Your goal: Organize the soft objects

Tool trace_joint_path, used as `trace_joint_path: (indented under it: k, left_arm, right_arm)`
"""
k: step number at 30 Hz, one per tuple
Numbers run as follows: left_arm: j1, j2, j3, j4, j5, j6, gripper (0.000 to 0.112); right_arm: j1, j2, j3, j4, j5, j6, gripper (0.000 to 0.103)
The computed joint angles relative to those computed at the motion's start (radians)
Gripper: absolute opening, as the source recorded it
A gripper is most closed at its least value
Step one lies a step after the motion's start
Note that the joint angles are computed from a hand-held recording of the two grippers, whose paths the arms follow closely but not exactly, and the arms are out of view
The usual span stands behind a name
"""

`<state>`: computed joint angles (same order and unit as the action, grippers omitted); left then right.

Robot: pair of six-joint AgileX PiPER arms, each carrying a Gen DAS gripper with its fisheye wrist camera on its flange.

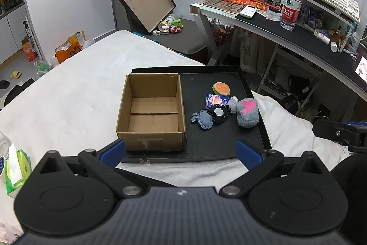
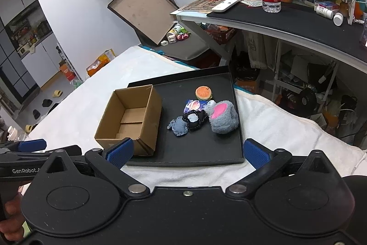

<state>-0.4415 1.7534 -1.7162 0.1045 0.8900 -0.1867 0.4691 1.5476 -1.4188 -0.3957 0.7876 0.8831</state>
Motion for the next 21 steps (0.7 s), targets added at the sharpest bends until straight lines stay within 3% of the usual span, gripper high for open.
trace_joint_path:
  k: [21]
  left_arm:
    - [-0.002, -0.011, -0.008, -0.006, 0.014, 0.008, 0.102]
  right_arm:
    - [0.003, -0.029, 0.033, -0.018, -0.007, 0.029, 0.103]
